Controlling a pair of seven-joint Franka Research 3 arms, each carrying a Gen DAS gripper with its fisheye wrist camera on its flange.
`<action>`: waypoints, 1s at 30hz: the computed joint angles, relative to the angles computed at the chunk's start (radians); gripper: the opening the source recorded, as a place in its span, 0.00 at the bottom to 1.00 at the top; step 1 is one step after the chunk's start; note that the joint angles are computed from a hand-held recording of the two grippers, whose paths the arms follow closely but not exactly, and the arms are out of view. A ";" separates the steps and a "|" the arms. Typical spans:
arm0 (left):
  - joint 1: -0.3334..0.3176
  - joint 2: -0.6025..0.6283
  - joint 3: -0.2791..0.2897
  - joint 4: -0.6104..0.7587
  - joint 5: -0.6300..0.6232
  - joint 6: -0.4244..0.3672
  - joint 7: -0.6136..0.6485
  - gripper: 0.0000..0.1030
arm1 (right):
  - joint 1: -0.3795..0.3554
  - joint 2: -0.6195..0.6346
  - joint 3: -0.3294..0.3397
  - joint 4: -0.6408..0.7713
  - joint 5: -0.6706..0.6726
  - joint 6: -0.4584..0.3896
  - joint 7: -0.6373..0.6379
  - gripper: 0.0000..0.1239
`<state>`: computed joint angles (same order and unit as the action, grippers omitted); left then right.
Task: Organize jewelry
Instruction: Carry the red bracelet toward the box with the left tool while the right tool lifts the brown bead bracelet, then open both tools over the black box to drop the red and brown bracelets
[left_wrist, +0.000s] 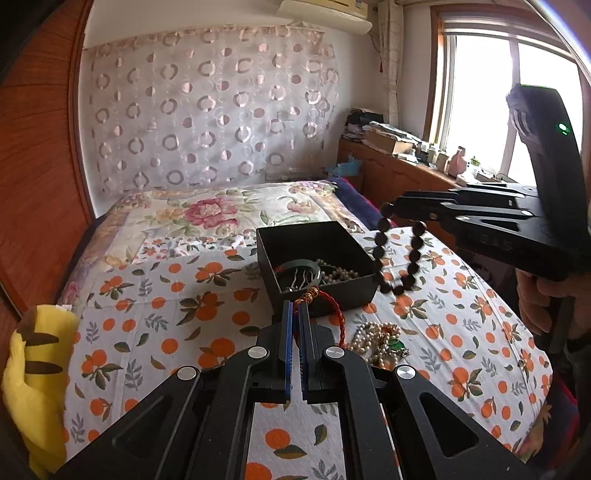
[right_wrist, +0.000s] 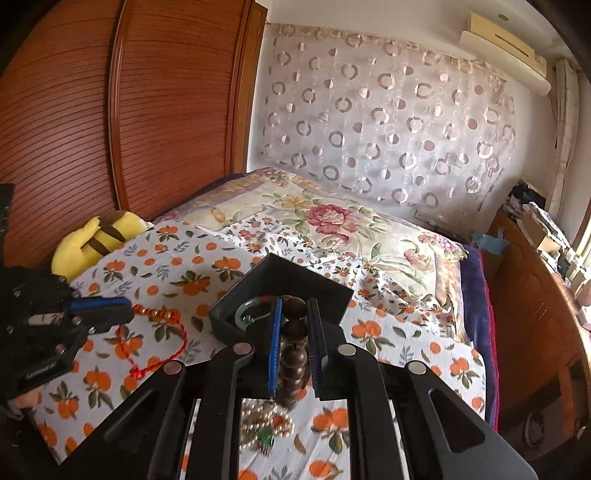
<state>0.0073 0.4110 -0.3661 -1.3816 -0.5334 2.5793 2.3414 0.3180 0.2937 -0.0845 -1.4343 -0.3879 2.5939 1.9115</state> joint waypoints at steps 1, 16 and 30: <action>-0.002 0.004 0.001 0.007 0.003 -0.002 -0.004 0.02 | -0.002 0.012 0.001 0.018 0.006 -0.006 -0.003 0.12; -0.045 0.120 0.014 0.182 0.146 -0.044 -0.119 0.02 | -0.012 0.181 -0.015 0.258 0.147 -0.097 -0.050 0.12; -0.153 0.330 0.041 0.532 0.310 -0.158 -0.249 0.02 | -0.025 0.101 -0.034 0.126 0.145 -0.037 -0.013 0.13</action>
<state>-0.1453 0.7407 -0.3255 -0.8500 -0.2233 2.4209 2.0926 0.2931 0.3949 -0.1180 -1.3088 -0.2432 2.5568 1.8985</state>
